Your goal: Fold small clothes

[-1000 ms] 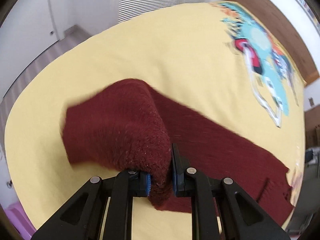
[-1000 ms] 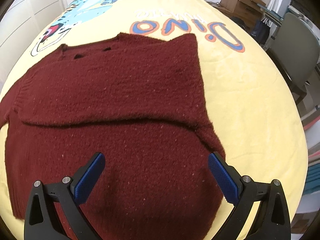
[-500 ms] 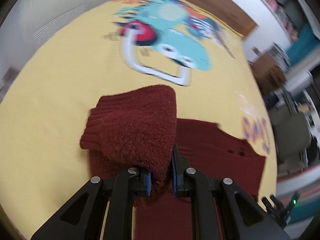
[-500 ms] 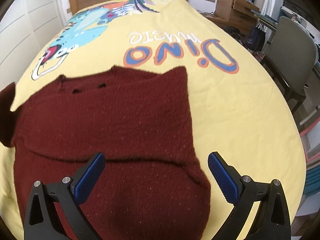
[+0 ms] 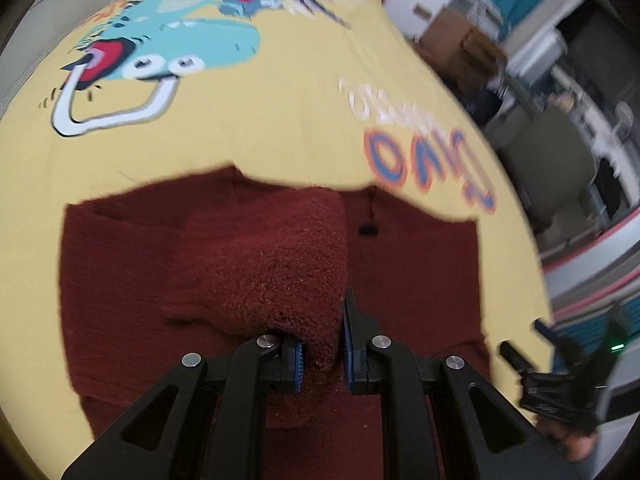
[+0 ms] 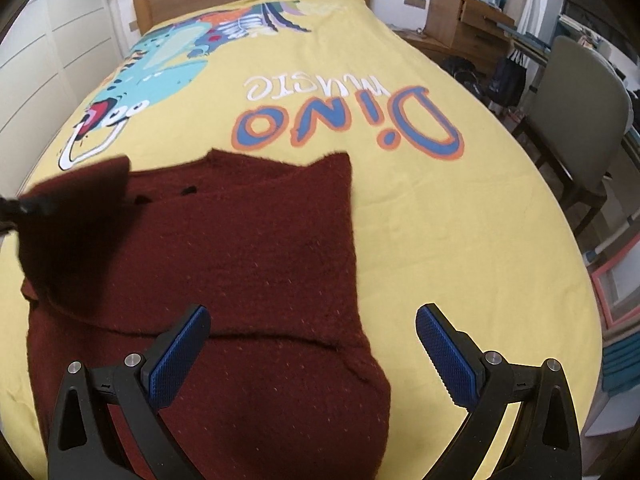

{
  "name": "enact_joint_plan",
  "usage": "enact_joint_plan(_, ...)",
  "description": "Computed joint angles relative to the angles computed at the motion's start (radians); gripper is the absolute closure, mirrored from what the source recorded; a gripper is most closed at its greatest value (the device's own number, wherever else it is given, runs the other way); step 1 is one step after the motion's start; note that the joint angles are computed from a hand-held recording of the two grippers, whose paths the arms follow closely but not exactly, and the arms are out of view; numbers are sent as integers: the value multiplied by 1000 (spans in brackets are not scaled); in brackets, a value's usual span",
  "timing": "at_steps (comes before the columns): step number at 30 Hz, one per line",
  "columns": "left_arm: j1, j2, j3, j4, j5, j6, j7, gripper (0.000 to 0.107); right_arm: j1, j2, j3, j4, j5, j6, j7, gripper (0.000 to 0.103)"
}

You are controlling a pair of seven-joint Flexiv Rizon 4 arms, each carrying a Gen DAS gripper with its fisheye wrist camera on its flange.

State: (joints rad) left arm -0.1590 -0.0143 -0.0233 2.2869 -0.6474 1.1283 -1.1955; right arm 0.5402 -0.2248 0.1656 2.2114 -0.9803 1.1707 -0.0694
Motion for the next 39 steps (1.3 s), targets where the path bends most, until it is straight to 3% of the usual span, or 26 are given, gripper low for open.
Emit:
enact_joint_plan(9, -4, -130, -10, -13, 280, 20, -176, 93, 3, -14, 1, 33, 27, 27, 0, 1)
enact_joint_plan(17, 7, -161, -26, -27, 324, 27, -201, 87, 16, -36, -4, 45, 56, 48, -4, 1)
enact_joint_plan(24, 8, -138, -10, -32, 368, -11, -246, 57, 24, -34, -12, 52, 54, 51, 1, 1)
enact_joint_plan(26, 7, -122, -2, -33, 401, -24, -261, 44, 23, -31, -12, 54, 52, 53, 4, 1)
enact_joint_plan(28, 10, -110, 0, -31, 413, -39, -263, 21, 22, -27, -11, 57, 53, 51, 2, 1)
enact_joint_plan(30, 17, -87, 3, -15, 404, -45, -244, 14, 21, -21, -8, 60, 52, 45, -2, 1)
enact_joint_plan(39, 90, 60, 77, 65, 404, -91, -151, 10, 21, -17, 3, 52, 64, 33, -10, 1)
